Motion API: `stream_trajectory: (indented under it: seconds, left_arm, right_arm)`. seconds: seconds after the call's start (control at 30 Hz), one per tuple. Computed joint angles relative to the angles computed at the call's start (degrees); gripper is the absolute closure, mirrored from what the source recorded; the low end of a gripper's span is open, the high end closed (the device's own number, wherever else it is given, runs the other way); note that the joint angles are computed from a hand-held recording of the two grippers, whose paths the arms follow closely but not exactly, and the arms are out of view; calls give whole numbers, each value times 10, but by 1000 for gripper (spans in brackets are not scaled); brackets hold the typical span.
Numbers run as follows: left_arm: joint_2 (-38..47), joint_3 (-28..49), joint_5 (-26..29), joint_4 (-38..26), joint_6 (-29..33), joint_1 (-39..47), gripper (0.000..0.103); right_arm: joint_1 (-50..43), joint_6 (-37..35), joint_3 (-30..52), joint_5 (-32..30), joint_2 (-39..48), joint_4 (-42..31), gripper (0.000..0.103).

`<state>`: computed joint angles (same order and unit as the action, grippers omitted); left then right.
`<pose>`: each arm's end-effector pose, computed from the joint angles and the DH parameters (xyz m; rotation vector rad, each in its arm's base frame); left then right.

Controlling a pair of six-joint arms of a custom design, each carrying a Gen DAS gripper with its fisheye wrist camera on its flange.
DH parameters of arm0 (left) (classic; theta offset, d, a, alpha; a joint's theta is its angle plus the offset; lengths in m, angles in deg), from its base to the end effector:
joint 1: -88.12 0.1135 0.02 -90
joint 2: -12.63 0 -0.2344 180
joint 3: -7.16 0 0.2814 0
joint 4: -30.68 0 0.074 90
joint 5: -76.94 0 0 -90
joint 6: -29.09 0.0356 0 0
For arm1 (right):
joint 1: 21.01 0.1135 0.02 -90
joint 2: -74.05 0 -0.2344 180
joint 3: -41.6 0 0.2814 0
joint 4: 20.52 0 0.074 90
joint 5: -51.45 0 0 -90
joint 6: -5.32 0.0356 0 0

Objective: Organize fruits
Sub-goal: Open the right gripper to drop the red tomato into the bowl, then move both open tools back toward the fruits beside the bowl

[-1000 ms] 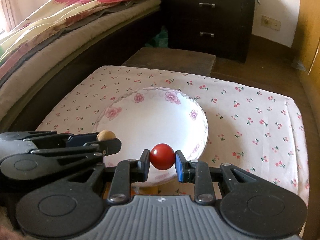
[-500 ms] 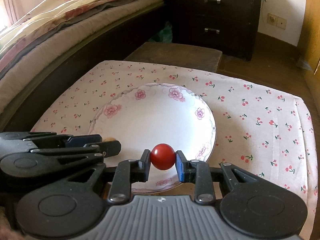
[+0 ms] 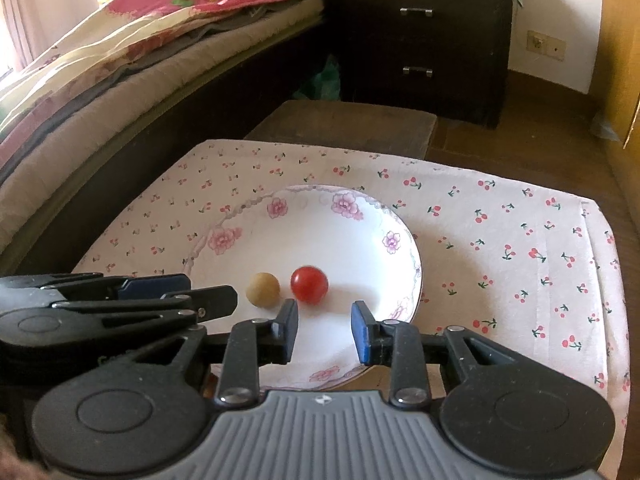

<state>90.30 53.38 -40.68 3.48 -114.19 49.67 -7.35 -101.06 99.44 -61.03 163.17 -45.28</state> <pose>0.2177 -0.1518 0.1055 -0.4788 2.3827 -0.0733 0.3044 0.0880 0.1131 -0.7949 2.3768 0.4789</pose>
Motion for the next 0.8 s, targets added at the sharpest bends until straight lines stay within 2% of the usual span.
stream_trajectory:
  seconds: [0.37, 0.8]
  left_arm:
    - [-63, -24, -24, -32, -15, -31, 45]
    - [-137, -59, -42, -84, -50, -64, 44]
  right_arm:
    - [-7, -9, -37, 0, -69, -26, 70]
    - [-17, -12, -80, -6, -134, -52, 69]
